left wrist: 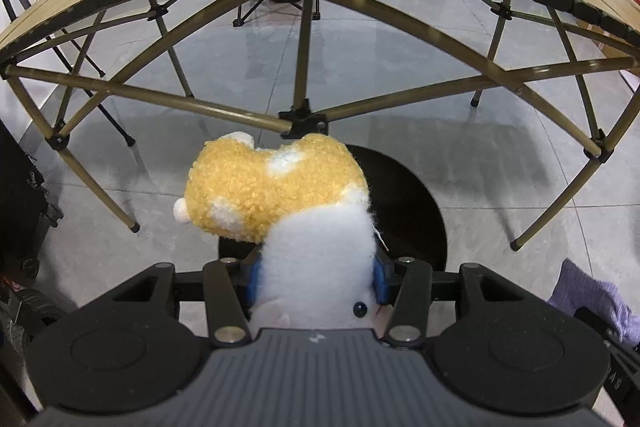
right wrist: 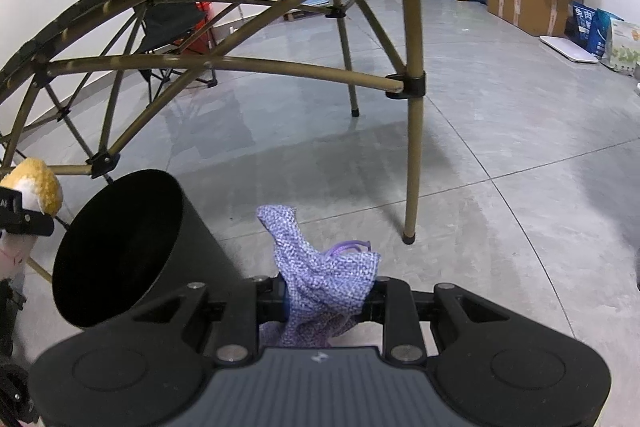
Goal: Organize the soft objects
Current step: 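Lower the left gripper over the bin and release the plush toy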
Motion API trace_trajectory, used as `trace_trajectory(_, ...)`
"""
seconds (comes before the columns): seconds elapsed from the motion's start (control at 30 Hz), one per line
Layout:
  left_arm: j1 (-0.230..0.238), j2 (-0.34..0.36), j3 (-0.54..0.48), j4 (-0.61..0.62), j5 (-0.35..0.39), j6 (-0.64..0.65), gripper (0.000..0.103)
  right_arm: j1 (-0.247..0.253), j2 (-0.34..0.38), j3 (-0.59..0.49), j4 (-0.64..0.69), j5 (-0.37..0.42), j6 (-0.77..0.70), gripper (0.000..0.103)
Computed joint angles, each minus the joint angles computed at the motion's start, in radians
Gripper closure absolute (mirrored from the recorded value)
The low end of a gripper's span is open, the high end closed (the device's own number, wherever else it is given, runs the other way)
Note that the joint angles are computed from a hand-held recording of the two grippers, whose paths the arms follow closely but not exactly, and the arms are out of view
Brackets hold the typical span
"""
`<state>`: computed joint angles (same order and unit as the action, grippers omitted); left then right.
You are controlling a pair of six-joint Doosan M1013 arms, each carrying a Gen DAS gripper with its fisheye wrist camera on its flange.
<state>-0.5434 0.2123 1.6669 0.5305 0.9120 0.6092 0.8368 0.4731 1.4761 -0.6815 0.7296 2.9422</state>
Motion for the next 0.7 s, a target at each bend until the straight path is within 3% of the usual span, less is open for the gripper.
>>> trace_trajectory(0.7,0.001,0.064,-0.062,-0.051,0.015,0.051,0.05,-0.019,-0.003,0.024,-0.009,0.019,0.051,0.079)
